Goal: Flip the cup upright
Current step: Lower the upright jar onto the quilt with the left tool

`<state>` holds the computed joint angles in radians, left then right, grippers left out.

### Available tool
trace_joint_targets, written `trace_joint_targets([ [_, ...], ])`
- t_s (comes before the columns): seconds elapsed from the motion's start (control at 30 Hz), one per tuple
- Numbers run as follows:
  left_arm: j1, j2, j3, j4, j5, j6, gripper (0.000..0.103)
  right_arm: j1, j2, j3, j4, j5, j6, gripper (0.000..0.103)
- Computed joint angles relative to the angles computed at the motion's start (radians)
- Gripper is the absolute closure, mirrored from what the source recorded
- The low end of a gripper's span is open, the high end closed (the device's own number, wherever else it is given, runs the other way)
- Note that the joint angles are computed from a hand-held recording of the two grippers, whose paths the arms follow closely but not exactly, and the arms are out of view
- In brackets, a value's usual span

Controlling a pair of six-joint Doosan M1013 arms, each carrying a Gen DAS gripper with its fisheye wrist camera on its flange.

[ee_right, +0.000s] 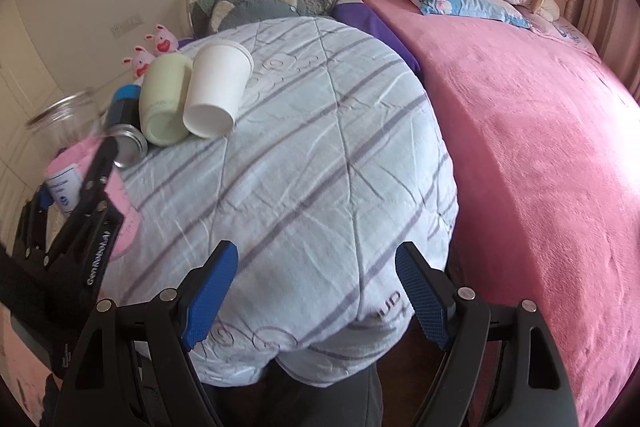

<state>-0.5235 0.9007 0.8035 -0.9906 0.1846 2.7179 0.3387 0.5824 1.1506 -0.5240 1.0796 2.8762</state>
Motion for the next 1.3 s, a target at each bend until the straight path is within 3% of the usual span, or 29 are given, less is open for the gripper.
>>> trace_joint_targets([
  [0.17,0.014,-0.020,0.037,-0.049,0.044,0.040,0.032,0.016,0.010,-0.019,-0.009,0.037,0.001,0.021],
  [0.43,0.030,-0.047,0.095,-0.240,0.081,0.217,0.032,0.048,0.021,-0.046,-0.039,0.075,0.015,0.021],
  [0.57,0.036,-0.057,0.107,-0.232,0.104,0.208,0.031,0.062,0.026,-0.055,-0.049,0.088,0.019,0.021],
  [0.63,0.040,-0.058,0.104,-0.202,0.132,0.183,0.018,0.068,0.028,-0.061,-0.056,0.094,0.020,0.021],
  [0.73,0.041,-0.067,0.124,-0.279,0.119,0.262,0.003,0.077,0.028,-0.065,-0.072,0.099,0.027,0.021],
  [0.97,0.048,-0.091,0.152,-0.341,0.124,0.331,0.000,0.095,0.014,-0.053,-0.118,0.092,0.063,0.021],
  [1.07,0.049,-0.107,0.147,-0.140,0.130,0.142,0.000,0.106,0.004,-0.042,-0.164,0.081,0.096,0.021],
  [1.2,0.053,-0.136,0.129,0.271,0.183,-0.294,0.000,0.122,-0.013,-0.024,-0.248,0.057,0.143,0.021],
  [1.3,0.053,-0.174,0.154,0.451,0.197,-0.463,0.000,0.140,-0.018,-0.017,-0.317,0.048,0.165,0.021],
])
